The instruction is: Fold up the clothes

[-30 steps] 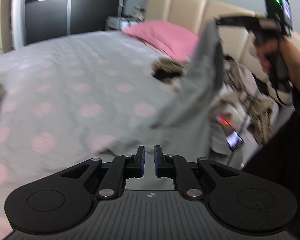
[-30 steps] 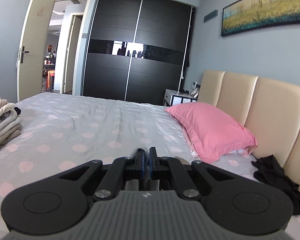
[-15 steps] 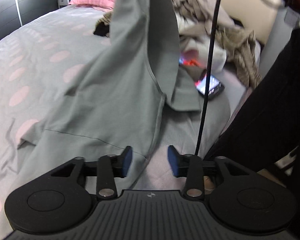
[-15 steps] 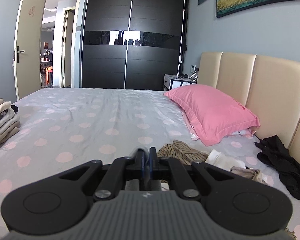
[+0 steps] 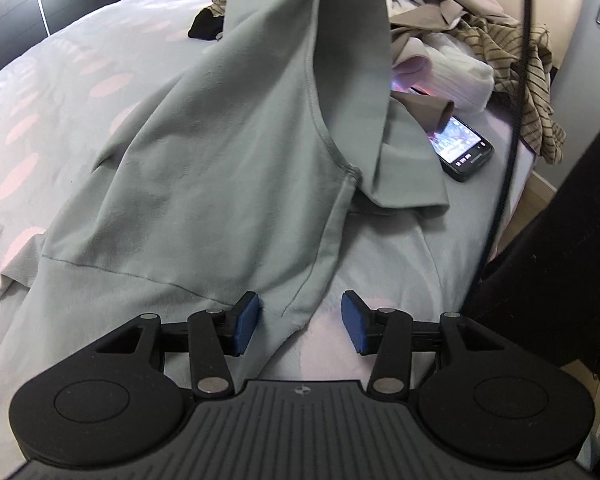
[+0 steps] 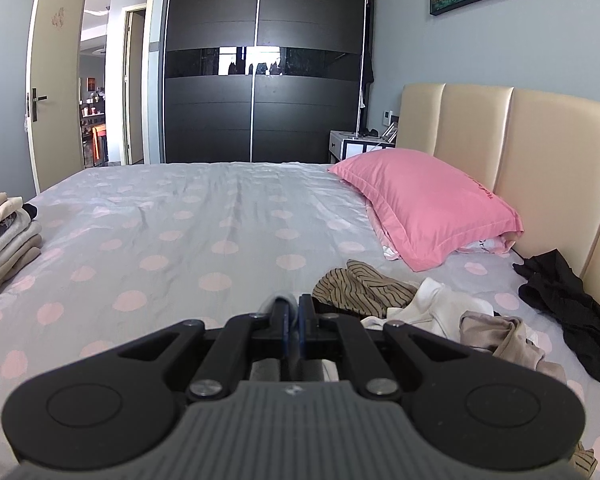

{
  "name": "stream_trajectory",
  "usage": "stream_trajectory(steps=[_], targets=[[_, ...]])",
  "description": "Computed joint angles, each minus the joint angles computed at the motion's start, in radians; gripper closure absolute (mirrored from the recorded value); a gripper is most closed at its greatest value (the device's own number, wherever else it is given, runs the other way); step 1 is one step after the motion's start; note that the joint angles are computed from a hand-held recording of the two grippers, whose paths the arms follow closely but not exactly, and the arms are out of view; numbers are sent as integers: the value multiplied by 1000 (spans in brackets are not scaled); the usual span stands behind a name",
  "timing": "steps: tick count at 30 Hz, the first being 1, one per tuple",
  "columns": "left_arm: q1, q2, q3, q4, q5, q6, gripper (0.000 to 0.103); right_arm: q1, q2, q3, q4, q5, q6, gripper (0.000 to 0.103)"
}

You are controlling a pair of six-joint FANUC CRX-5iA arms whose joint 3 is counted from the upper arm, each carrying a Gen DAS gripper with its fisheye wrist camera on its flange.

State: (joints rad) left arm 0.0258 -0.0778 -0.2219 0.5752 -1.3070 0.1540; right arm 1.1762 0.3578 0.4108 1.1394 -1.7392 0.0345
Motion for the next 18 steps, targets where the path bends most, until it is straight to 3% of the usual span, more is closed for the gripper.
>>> stream_trajectory(steps=[2,6,13,18], targets=[[-1,7,5,1,8,8,69,-1,2,2,-3,-1,4,97],[13,17,12,12,22,22,93,-2,6,4,-5,-8,5,97],[111,43,75,151,-15,142,97,-2,13,6,-2,-56,-1,97],[220,100,214,288,-12,251,97,1,19,12,-6,-82,-15,97]])
